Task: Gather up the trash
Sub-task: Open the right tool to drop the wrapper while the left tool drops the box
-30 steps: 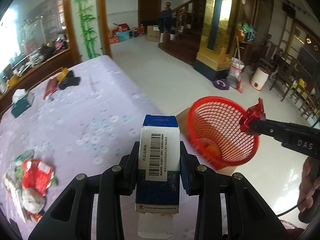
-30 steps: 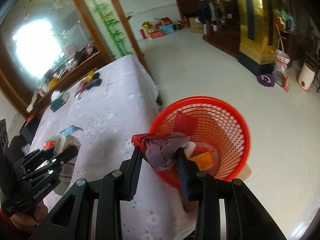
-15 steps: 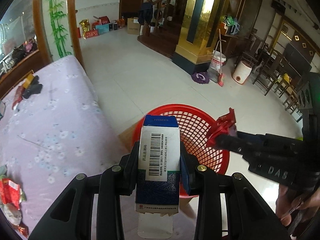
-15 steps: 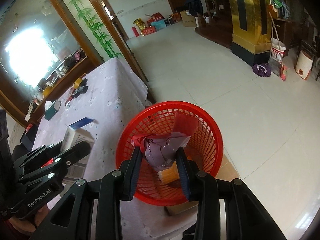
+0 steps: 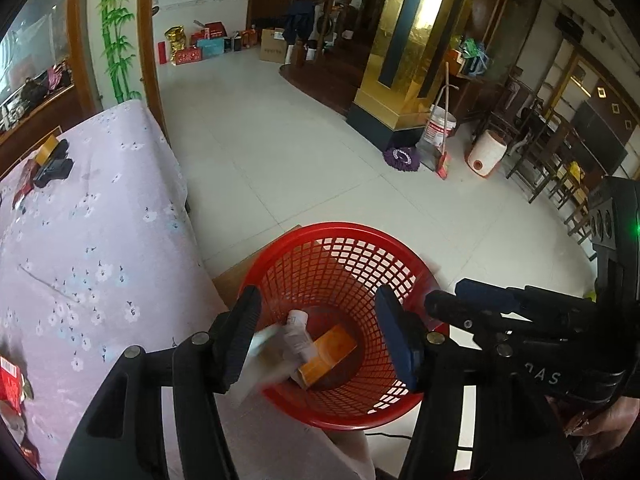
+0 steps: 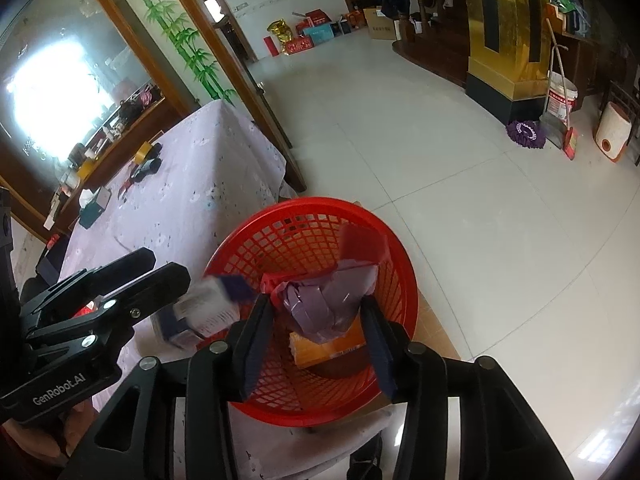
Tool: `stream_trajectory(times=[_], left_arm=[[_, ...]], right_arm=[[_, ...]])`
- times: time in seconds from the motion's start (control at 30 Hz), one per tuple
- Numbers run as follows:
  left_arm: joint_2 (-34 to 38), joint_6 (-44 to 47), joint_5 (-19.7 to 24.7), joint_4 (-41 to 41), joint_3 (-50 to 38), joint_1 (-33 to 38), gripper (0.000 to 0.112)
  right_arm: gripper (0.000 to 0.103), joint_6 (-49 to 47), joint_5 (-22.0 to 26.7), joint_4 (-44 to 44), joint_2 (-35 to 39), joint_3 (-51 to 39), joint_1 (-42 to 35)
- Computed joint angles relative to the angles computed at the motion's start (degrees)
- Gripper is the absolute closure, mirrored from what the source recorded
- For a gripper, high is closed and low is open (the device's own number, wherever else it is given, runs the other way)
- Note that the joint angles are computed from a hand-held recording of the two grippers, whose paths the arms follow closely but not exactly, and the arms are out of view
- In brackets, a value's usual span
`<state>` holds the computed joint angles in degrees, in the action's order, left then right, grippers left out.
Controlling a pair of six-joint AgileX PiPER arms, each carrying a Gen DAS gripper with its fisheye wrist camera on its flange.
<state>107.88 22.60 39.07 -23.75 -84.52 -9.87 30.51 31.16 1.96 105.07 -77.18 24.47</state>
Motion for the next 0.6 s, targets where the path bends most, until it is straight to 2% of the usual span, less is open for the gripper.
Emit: stream_trajectory(times=[0.3,0.6], left_arm=[[-3.5,1.2,-0.1,-1.6,3.6,3.9,0.054],[-9.7,8.1,-1.4,-5.8,11.7,11.0,0.054]], right_arm=[[0.053,0.2,-0.3,1.6,-1.6,0.6,0.5],[0.047,5.6,1.4,-2.3,-1.5,-1.9,6.8]])
